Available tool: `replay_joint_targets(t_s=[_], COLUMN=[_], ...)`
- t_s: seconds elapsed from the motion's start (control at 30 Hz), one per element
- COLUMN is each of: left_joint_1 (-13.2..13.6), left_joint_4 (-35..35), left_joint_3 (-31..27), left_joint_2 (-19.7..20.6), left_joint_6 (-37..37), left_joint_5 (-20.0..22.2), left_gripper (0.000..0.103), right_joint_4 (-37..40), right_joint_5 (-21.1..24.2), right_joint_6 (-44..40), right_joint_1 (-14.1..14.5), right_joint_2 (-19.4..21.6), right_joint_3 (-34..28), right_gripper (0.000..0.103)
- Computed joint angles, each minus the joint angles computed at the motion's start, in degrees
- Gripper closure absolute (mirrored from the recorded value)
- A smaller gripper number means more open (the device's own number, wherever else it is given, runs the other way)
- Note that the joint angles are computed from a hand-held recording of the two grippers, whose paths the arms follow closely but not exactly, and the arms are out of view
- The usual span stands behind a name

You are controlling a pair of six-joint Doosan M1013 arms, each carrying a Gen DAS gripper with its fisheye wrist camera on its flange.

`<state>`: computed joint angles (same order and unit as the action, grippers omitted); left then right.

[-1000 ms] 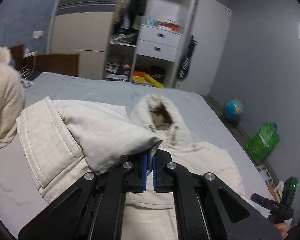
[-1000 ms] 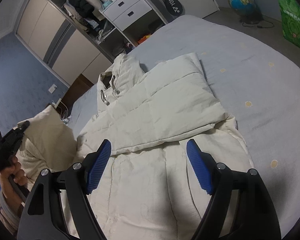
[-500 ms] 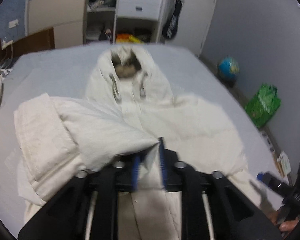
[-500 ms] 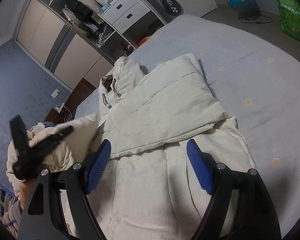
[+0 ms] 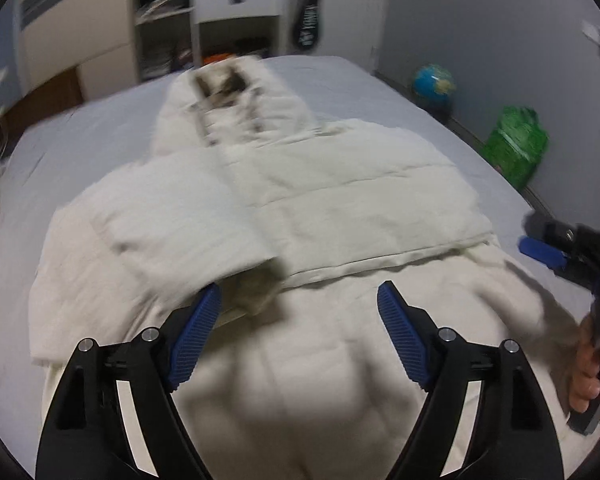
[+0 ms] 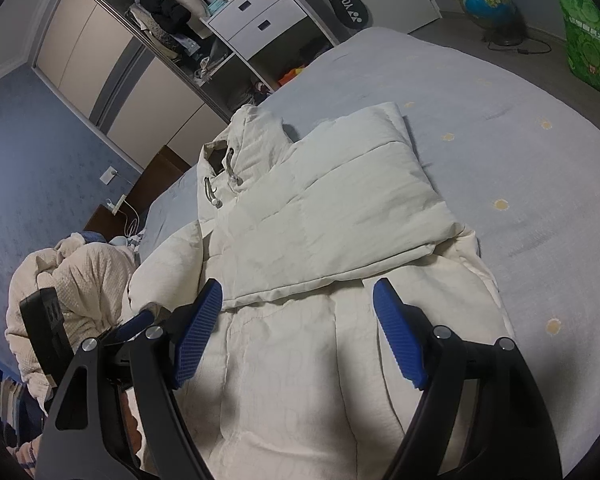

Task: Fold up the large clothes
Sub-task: 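Grasp the other sleeve cuff with the left gripper and fold it across the front, then release the sleeve with the left gripper and withdraw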

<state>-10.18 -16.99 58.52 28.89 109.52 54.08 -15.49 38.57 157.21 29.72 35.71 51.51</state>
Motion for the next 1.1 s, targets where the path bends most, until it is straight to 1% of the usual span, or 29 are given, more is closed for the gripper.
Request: replay_joint_targets(t_s=[0.07, 0.13, 0.23, 0.27, 0.3, 0.37, 0.43, 0.47, 0.57, 0.7, 0.8, 0.9, 1.1], left_joint_1=[1.72, 3.38, 5.26, 5.85, 6.12, 6.49, 6.33, 6.13, 5.51, 4.3, 3.14, 1.51, -2.32], left_joint_4=[-2.79, -6.75, -12.84, -15.27, -16.27, -16.64, -13.97, -12.5, -11.42, -10.69, -10.18, -8.09, -5.08], left_joint_3=[-1.17, -1.33, -0.14, 0.48, 0.75, -0.09, -2.27, -2.98, -3.72, -5.37, -7.68, -9.94, -12.96], left_joint_2=[0.73, 0.95, 0.56, 0.37, 0.32, 1.09, 2.27, 2.6, 2.47, 2.44, 3.22, 4.22, 5.84], left_joint_6=[-5.1, -8.98, -12.44, -13.26, -14.02, -17.45, -20.17, -20.93, -19.37, -14.37, -11.13, -7.47, 1.13], left_joint_5=[1.8, 1.79, -0.53, -1.76, -2.48, -2.57, -1.15, -1.28, -3.4, -4.36, -3.46, -2.14, 0.51], left_gripper=[0.025, 0.025, 0.026, 0.027, 0.029, 0.042, 0.092, 0.095, 0.099, 0.101, 0.101, 0.101, 0.101], right_joint_4=[0.13, 0.21, -0.01, 0.0, -0.06, -0.07, -0.18, -0.37, -0.86, -0.76, -0.64, -0.95, -1.32], right_joint_5=[0.05, -0.04, -0.29, -0.39, -0.5, -0.61, -0.81, -0.92, -1.62, -2.04, -2.59, -3.28, -4.69], right_joint_6=[-0.15, -0.26, -0.15, -0.1, 0.01, -0.01, 0.02, 0.24, 1.25, 1.48, 1.76, 2.72, 4.33], right_joint_1=[-0.03, -0.07, -0.07, -0.08, -0.07, -0.05, -0.02, 0.02, 0.03, -0.01, -0.06, -0.11, -0.31], right_joint_2=[0.09, 0.04, -0.1, -0.16, -0.26, -0.3, -0.36, -0.41, -0.73, -0.79, -0.89, -1.14, -1.5], right_joint_3=[-0.13, -0.05, 0.17, 0.26, 0.44, 0.52, 0.62, 0.71, 1.32, 1.54, 1.81, 2.35, 3.25], right_gripper=[0.029, 0.029, 0.029, 0.029, 0.029, 0.029, 0.029, 0.029, 0.029, 0.029, 0.029, 0.029, 0.029])
